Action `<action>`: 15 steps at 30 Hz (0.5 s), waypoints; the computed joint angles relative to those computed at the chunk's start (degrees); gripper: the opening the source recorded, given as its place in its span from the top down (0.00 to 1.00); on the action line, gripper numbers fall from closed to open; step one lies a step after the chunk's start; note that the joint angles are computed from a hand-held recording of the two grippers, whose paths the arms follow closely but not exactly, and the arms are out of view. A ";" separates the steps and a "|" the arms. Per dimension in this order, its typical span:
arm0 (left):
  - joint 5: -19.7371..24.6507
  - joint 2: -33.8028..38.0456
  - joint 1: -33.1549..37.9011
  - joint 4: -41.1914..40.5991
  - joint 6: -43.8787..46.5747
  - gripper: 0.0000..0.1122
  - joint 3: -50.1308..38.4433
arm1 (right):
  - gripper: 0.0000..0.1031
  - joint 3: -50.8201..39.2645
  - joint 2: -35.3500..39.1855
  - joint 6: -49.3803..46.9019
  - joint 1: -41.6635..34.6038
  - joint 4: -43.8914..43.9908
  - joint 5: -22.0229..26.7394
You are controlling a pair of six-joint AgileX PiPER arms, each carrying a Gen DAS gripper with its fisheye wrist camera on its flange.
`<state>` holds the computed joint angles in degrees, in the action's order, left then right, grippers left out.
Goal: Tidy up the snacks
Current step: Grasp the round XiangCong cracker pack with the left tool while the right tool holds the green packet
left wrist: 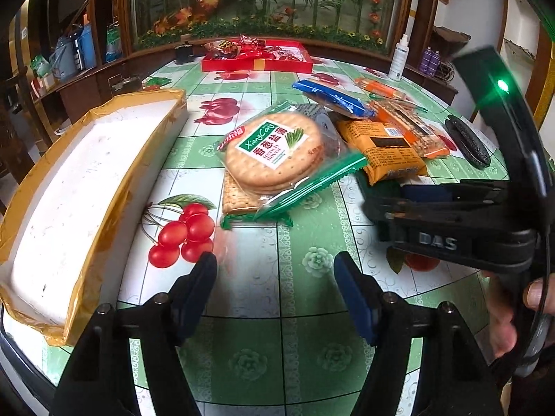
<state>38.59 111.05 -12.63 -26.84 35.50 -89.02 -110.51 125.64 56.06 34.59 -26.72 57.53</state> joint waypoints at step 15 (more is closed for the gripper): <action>9.76 4.19 0.44 2.44 -3.24 0.36 -13.14 | 0.54 38.92 -21.40 19.68 -3.60 -13.00 -25.08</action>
